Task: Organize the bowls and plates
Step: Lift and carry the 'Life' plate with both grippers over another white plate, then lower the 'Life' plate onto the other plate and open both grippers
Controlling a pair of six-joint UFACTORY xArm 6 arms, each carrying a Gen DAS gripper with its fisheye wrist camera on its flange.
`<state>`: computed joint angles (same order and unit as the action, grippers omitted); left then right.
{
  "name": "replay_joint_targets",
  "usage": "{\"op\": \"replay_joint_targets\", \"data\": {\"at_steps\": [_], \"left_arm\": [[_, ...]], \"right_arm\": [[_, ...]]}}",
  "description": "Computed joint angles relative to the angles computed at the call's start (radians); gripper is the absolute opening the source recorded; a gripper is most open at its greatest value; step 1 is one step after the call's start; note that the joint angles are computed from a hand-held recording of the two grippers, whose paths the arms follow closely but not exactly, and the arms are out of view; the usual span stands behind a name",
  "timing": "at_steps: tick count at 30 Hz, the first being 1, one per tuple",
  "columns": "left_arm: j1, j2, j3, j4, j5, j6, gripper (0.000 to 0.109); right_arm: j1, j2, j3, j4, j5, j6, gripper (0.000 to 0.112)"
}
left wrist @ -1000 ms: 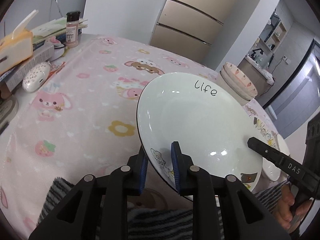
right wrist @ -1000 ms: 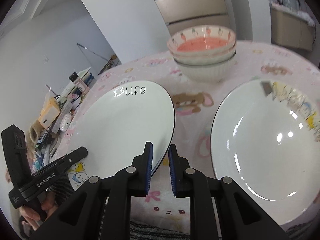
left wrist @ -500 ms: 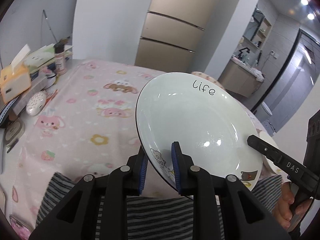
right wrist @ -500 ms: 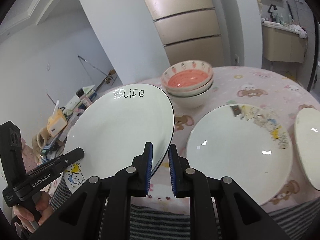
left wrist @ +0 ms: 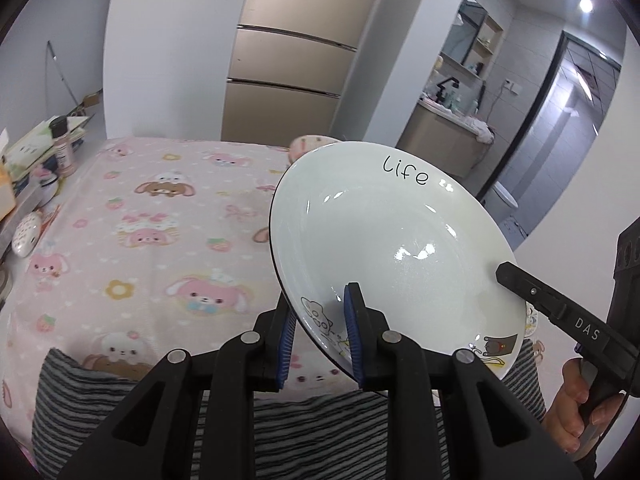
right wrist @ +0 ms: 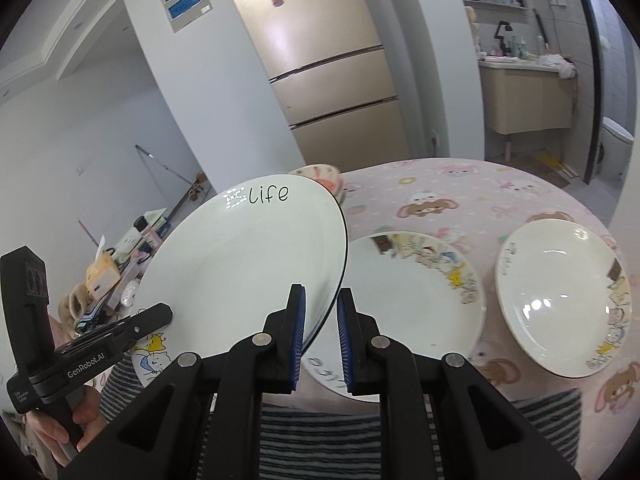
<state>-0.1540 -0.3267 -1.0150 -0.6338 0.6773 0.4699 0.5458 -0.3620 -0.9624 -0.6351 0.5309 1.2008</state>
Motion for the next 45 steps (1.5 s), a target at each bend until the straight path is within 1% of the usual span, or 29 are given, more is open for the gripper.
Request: {"op": "replay_joint_targets", "data": {"at_steps": [5,9,14,21,25,29,32,35,38,40,43,45], "left_arm": [[-0.050,0.024,-0.004,0.043,-0.011,-0.034,0.021],[-0.086,0.046,0.004,0.088,-0.030,-0.053,0.021],[-0.114,0.062,0.024,0.147,-0.056,-0.076,0.023],[-0.133,0.094,0.012,0.230,-0.075,-0.125,0.023],[-0.149,0.122,-0.014,0.268,-0.078,-0.144,0.023],[-0.170,0.158,-0.047,0.258,-0.079,-0.136,0.023],[-0.185,0.188,-0.071,0.239,-0.086,-0.117,0.023],[-0.193,0.223,-0.099,0.208,-0.083,-0.100,0.023],[-0.202,0.246,-0.105,0.202,-0.098,-0.097,0.023],[-0.204,0.256,-0.102,0.186,-0.113,-0.081,0.023],[-0.205,0.255,-0.088,0.158,-0.138,-0.043,0.023],[-0.207,0.250,-0.078,0.153,-0.156,-0.028,0.023]], "right_arm": [[-0.035,-0.052,0.075,0.017,-0.015,0.014,0.017],[-0.063,-0.062,0.120,0.041,-0.027,0.008,0.017],[-0.083,-0.048,0.150,0.079,-0.036,-0.002,0.017],[-0.104,-0.011,0.166,0.139,-0.061,-0.037,0.017],[-0.114,-0.005,0.165,0.137,-0.051,-0.025,0.017],[-0.127,-0.012,0.158,0.102,-0.013,0.008,0.017],[-0.146,-0.016,0.160,0.108,-0.003,0.012,0.017],[-0.166,-0.016,0.164,0.120,-0.011,0.001,0.017],[-0.183,-0.013,0.174,0.143,-0.028,-0.004,0.017],[-0.184,-0.005,0.172,0.131,-0.025,0.000,0.017],[-0.172,0.006,0.162,0.055,-0.006,0.043,0.017],[-0.165,0.014,0.152,0.028,0.011,0.055,0.017]]}}
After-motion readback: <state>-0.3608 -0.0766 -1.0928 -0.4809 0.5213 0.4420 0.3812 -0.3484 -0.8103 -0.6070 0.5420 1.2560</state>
